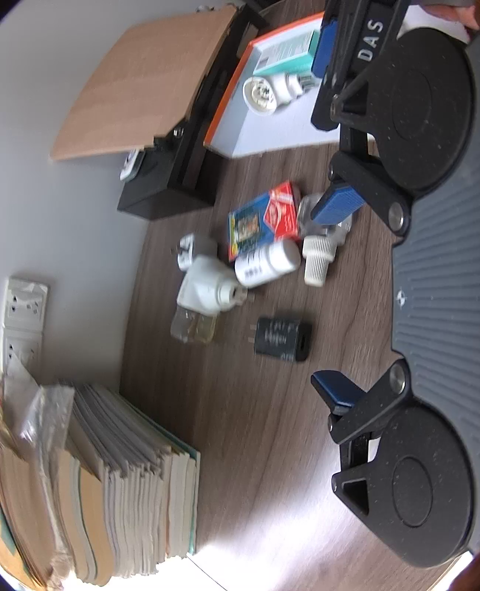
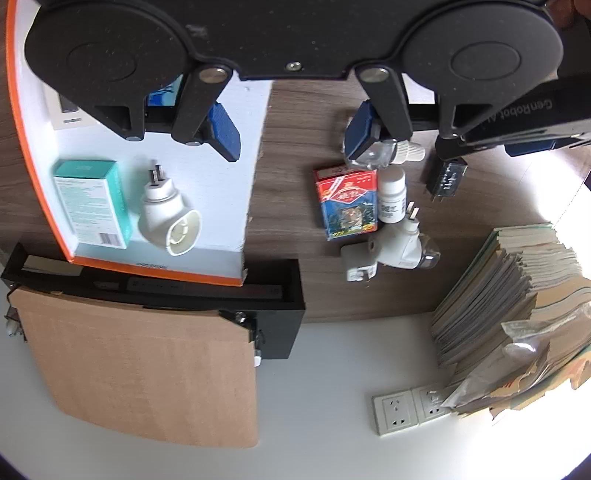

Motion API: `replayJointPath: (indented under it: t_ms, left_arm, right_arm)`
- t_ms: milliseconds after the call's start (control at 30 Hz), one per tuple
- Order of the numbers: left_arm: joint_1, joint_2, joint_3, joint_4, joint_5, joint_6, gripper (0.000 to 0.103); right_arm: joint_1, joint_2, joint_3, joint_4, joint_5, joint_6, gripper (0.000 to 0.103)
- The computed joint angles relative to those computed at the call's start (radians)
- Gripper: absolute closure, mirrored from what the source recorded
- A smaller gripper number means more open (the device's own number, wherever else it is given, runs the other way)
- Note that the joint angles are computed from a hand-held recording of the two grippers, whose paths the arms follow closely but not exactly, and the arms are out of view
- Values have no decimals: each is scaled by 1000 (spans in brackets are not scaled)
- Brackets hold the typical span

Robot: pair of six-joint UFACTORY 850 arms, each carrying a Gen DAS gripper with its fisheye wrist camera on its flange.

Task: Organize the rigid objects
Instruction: 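Move both tools away from the lid to the scattered items, then grasp the black UGREEN charger with the left tool while the right tool grasps the clear glass bottle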

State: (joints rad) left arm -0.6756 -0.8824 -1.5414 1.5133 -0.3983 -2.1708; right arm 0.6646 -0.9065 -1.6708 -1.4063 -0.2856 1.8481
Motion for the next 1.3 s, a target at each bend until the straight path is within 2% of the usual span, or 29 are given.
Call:
replayJointPath:
  t_ms: [333, 467, 567, 667, 767, 800, 900, 1000, 1300]
  left_arm:
    - [52, -60, -59, -80, -11, 115, 15]
    - [72, -97, -103, -75, 18, 144, 17]
    - [83, -127, -142, -89, 37, 197, 26]
    - [93, -149, -167, -125, 52, 255, 41]
    - [99, -142, -146, -9, 64, 168, 55]
    - [103, -136, -137, 25, 77, 141, 67]
    - [116, -119, -105, 112, 105, 54, 67]
    - [122, -101, -72, 159, 97, 13, 67]
    - [147, -48, 11, 293, 98, -119, 67]
  right_arm:
    - [4, -56, -78, 185, 4, -170, 27]
    - [7, -83, -115, 280, 2, -251, 27]
    - [11, -102, -141, 335, 4, -297, 26]
    - [15, -121, -166, 376, 5, -324, 25]
    - [18, -145, -203, 460, 12, -391, 23]
    - [19, -154, -216, 491, 15, -420, 22]
    - [25, -187, -266, 586, 18, -510, 22]
    - [33, -225, -329, 665, -2, -589, 21]
    - [57, -376, -583, 768, -146, -674, 12]
